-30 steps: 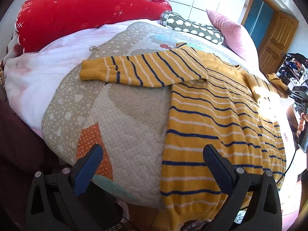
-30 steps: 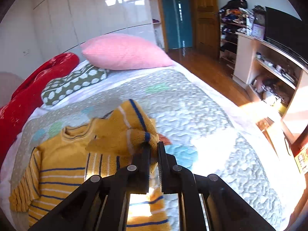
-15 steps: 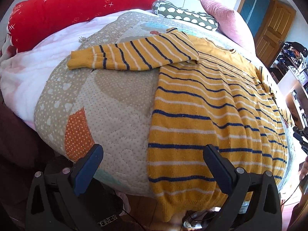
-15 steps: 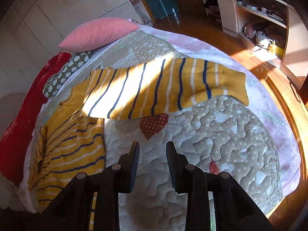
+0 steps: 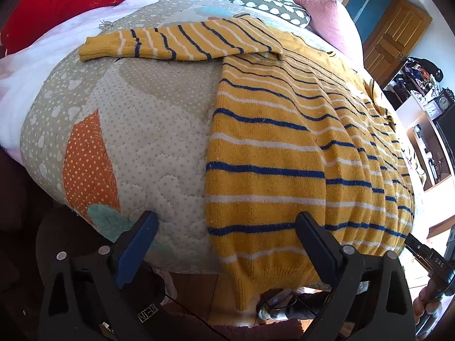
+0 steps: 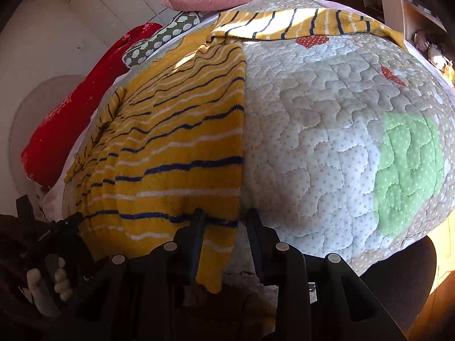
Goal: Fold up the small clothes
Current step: 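Move the right gripper to the other sleeve cuff and grasp it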
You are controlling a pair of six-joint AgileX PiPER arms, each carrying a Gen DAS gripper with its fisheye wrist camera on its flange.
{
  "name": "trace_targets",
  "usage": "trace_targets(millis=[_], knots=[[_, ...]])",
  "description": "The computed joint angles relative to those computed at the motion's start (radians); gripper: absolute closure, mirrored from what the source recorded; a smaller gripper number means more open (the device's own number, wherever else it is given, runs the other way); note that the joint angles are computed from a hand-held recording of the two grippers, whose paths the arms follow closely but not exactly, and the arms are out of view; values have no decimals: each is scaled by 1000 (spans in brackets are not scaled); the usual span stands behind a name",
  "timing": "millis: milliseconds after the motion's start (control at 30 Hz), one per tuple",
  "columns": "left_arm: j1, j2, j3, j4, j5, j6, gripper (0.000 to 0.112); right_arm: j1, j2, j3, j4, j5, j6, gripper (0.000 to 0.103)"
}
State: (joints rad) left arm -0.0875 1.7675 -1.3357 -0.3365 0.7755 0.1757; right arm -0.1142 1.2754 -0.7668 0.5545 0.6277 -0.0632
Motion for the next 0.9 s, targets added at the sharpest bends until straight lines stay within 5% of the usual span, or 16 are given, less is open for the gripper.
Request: trace_targets(millis=[67,200,333,467,533,600,667,700,900], knots=[[-13,-8,6,54,-3,-33,38,-16,-11,21,61,8,-44,96],[10,-28,18,34,21,-10,55,-33,-61,42,-14,41,21,97],[7,-76,38,93,37,-48,55,-64,-139,37,-149,70,126,97],[-35,-122,28,145,35,-58,55,-216,-136,-26,-190,73,106,97],[-61,-126,2,149,43,-49,55,-353,-76,-70,-85,67,2,96],[-88,-122,-22,142,50,-42,55,-464,20,-138,-4,53,-55,88],[-123,-107,-51,168,60,-66,55,-548,131,-218,95,41,-131,63],[-137,-99,-62,175,66,-74,55,-580,188,-261,145,43,-155,59],[-200,-80,-81,225,75,-121,55,-674,477,-499,366,94,-135,54]])
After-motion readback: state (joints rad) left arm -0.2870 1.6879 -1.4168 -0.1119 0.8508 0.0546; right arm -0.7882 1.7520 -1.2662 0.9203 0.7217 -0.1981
